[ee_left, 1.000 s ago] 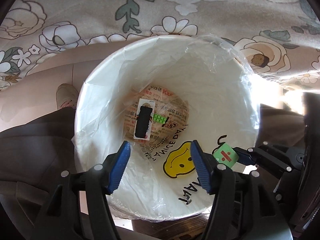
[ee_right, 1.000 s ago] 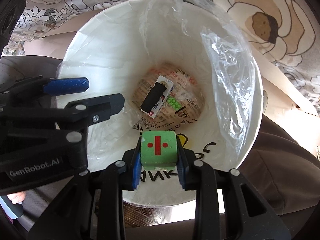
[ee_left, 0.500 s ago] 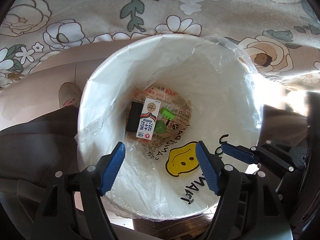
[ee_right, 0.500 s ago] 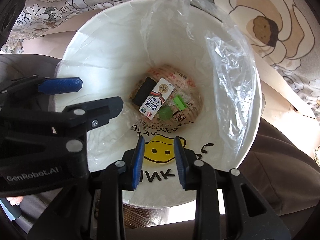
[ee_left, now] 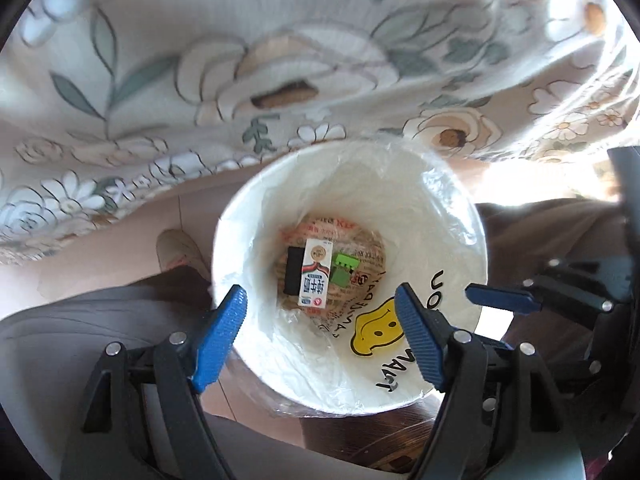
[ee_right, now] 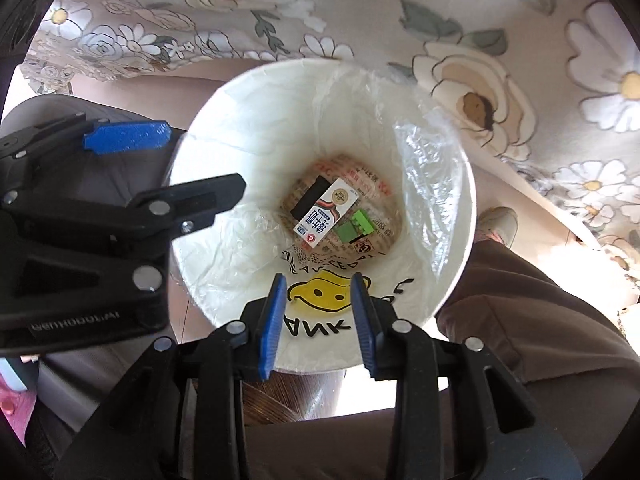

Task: Collect trash
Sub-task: 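Move both open tools back over the bed toward the red block and yogurt cup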

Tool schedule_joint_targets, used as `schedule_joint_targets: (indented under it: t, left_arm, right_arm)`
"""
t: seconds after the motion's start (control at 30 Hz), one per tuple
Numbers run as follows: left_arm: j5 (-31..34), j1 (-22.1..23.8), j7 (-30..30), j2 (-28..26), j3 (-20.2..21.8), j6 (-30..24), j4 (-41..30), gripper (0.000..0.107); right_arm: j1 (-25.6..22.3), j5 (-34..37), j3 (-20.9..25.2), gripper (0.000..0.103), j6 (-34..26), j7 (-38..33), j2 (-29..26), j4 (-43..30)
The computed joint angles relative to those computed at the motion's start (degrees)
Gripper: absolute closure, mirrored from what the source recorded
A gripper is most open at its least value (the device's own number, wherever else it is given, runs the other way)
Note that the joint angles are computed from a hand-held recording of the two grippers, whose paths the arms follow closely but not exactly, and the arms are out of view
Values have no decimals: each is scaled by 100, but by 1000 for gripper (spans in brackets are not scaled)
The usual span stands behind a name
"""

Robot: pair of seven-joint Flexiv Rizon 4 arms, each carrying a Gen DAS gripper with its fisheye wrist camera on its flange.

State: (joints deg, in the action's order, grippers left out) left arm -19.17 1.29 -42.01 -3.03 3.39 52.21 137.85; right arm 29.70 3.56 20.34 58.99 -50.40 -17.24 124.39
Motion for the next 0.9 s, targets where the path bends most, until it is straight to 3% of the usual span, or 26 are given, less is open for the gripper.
schedule_joint_targets:
  t: [0.27, 0.47, 0.73, 0.9]
  left_arm:
    - [-601, 15, 340, 855, 167, -656, -486, 25]
    - [-1063, -98, 541, 960, 137, -628, -1121, 20]
    - [-1533, -210, 1313, 239, -120, 229, -2192, 17]
    - [-1840, -18, 1951, -427, -339, -375, -3158, 16]
  right_arm:
    - [-91, -452, -169, 59, -338, 237, 1492, 286]
    - [-401, -1286, -378, 36, -415, 665, 2339, 205]
    - [-991, -2115, -625, 27, -239, 1020, 2637, -323]
    - [-1331, -2878, -813, 21, -83, 1350, 2287, -883]
